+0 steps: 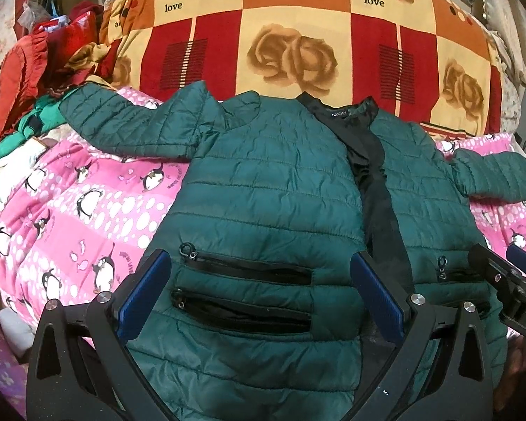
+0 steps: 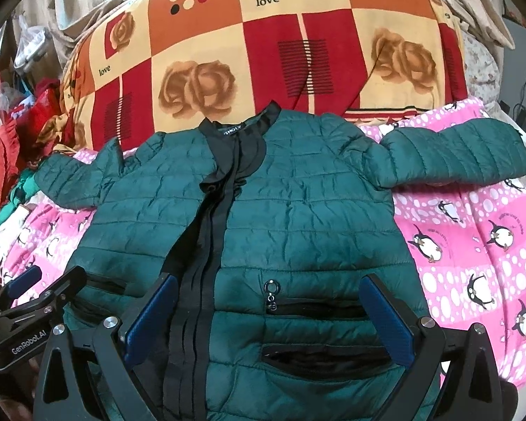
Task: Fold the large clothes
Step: 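Move both tools forward over the green puffer jacket's front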
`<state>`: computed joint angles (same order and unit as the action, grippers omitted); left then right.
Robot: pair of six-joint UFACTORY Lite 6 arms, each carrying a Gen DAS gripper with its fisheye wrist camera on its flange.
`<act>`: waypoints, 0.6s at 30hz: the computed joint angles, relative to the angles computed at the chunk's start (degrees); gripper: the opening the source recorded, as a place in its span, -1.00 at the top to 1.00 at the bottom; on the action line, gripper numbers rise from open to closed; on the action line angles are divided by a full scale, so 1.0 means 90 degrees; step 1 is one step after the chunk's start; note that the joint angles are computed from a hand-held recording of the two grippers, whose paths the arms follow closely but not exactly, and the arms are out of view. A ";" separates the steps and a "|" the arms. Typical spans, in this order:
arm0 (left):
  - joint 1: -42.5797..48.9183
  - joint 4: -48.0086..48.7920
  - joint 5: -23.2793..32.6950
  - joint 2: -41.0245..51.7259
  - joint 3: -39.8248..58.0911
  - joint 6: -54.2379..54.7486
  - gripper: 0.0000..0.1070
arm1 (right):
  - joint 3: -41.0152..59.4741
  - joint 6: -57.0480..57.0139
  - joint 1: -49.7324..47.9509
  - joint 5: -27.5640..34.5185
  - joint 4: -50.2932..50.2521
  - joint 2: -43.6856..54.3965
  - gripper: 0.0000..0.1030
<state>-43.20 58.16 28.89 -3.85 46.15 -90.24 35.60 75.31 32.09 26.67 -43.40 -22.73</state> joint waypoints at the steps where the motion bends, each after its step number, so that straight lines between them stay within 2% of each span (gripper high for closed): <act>1: 0.0007 -0.0003 -0.0014 0.0014 -0.0001 -0.0018 -0.92 | 0.0027 0.0001 0.0007 0.0016 0.0008 0.0041 -1.00; 8: 0.0037 0.0000 -0.0024 0.0185 0.0138 -0.0008 -0.92 | 0.0125 0.0231 0.0083 0.0202 -0.0317 0.0318 -1.00; 18: 0.0073 -0.0050 -0.0048 0.0337 0.0235 0.0052 -0.92 | 0.0119 0.0246 0.0016 0.0090 -0.0304 0.0357 -1.00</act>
<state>-42.54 57.71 28.46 -0.82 48.27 -89.77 36.67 77.52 32.23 27.47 -46.14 -19.51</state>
